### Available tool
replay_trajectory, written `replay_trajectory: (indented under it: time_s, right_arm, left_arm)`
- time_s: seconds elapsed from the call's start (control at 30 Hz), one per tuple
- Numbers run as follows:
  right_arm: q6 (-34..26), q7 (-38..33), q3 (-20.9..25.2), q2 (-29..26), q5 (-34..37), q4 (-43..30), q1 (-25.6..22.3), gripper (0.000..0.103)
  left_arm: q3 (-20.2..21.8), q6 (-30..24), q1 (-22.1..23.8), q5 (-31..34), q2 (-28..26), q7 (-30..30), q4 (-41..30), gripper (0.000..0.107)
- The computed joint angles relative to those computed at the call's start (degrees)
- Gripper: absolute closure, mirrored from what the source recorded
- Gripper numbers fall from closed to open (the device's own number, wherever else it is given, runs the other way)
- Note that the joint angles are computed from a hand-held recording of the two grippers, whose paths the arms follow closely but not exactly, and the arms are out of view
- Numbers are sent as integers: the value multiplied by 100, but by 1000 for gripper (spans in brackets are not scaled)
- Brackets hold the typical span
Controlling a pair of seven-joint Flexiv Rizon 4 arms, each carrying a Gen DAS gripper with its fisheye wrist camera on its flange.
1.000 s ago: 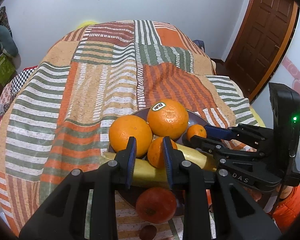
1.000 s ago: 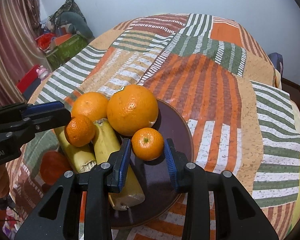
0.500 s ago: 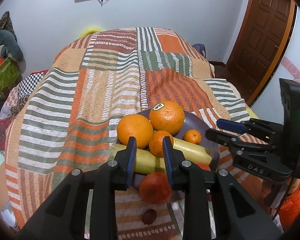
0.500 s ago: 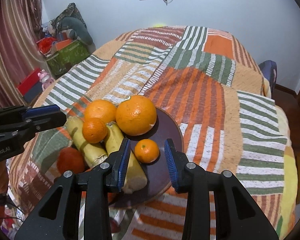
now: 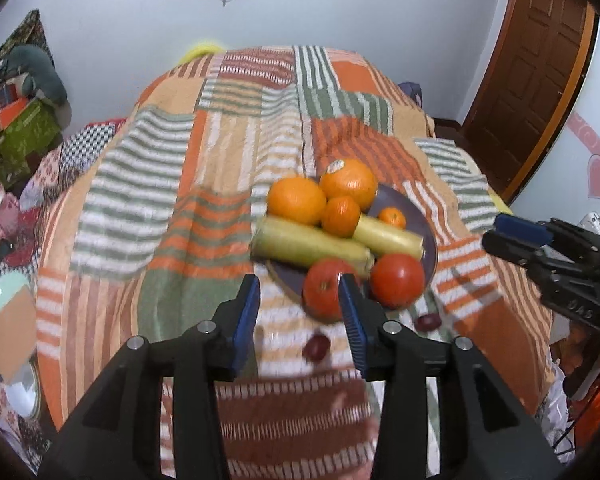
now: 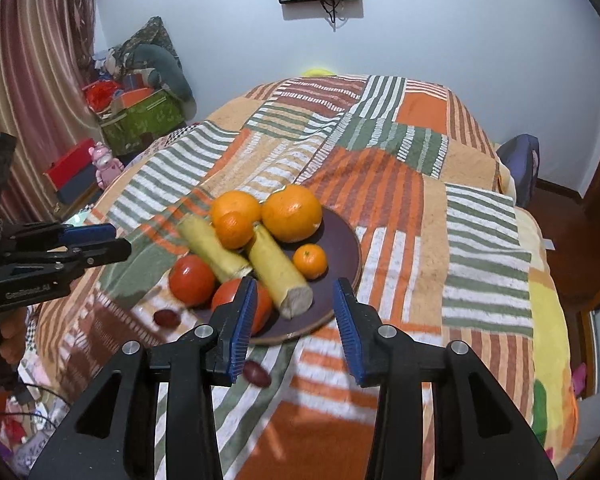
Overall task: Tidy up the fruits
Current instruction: 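Grasp a dark red plum with the right tool while the left tool grasps another plum, then lift both plums and carry them over the purple plate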
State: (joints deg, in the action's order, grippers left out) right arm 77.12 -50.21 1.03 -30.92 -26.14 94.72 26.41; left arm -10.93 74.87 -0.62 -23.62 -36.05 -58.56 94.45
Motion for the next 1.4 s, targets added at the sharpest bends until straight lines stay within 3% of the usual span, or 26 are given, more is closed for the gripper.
replay_trajectory:
  time_s: [0.2,0.5,0.97,1.07,1.23,1.4]
  right_arm:
    - [49,-66,169,85,124,224,-24,67]
    - [-627,-780,762,-159,718,25,-219,67]
    - [-959,-1245,854,-492,1264,-351,-223,69]
    - [-976,-1310,824,-527,1239,-393,-177,78]
    - [-1007,-1268,716,-524,1150,-385,-96,82]
    - [-976,-1289,755,-480,1196,-361,-127,82]
  left_arm:
    - [199,-175,-77,159,101,-148,265,65]
    - [204,-519,-105,186,-63,-195,334,65]
    - [264,-799,-223,332,-516,-262,-168,66]
    - [279,-759,-244,347,-568,-318,-230,71]
    - [161,-732,-151,279,-585,-288,-222,85]
    - [154,-708,-141,255,-510,-252,-130,85]
